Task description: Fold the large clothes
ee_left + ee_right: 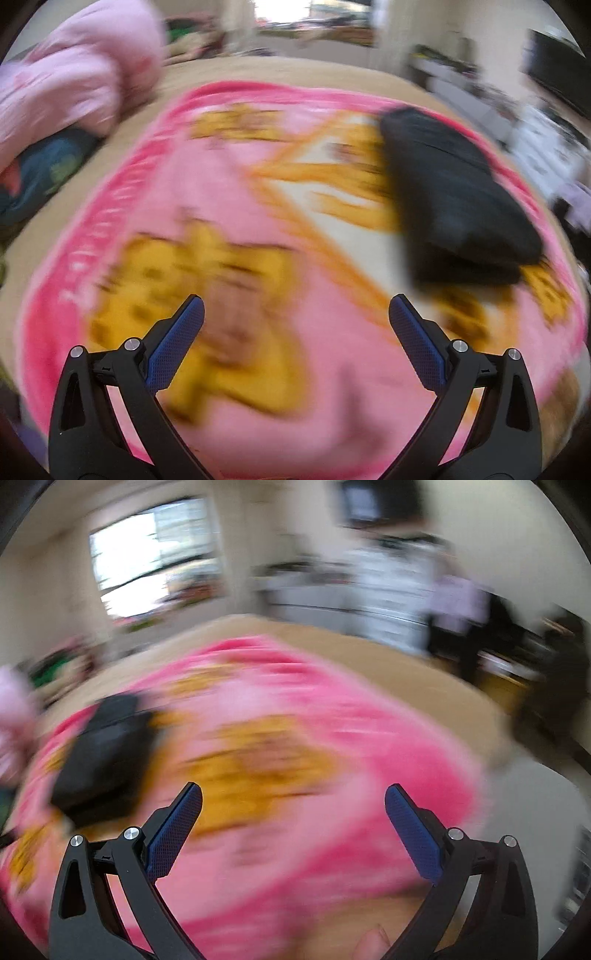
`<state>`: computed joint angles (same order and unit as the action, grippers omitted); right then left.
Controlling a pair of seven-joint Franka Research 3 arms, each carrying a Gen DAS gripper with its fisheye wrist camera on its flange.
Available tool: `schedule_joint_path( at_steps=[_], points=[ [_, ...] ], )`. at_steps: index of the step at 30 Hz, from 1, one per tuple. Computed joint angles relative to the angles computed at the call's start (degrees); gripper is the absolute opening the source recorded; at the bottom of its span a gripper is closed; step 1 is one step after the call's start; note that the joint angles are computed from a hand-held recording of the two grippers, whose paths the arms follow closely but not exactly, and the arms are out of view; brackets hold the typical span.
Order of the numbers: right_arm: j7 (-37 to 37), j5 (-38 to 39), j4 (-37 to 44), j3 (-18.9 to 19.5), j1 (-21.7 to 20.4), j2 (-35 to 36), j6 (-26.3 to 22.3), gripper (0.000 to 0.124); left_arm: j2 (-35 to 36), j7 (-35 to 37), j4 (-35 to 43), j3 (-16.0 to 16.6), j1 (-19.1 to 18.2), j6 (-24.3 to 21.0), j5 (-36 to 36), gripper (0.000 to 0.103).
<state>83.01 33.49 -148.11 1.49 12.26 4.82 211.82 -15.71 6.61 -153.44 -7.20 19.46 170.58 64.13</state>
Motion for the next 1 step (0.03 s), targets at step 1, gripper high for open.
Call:
schedule_joint_path(
  at_steps=[1],
  points=[
    [-3.75,6.89,1.93,-2.49,-0.89,1.79,-0.72,0.098,0.44,1.19,0.35,1.50,1.21,-1.41,-0.51,0.094]
  ],
)
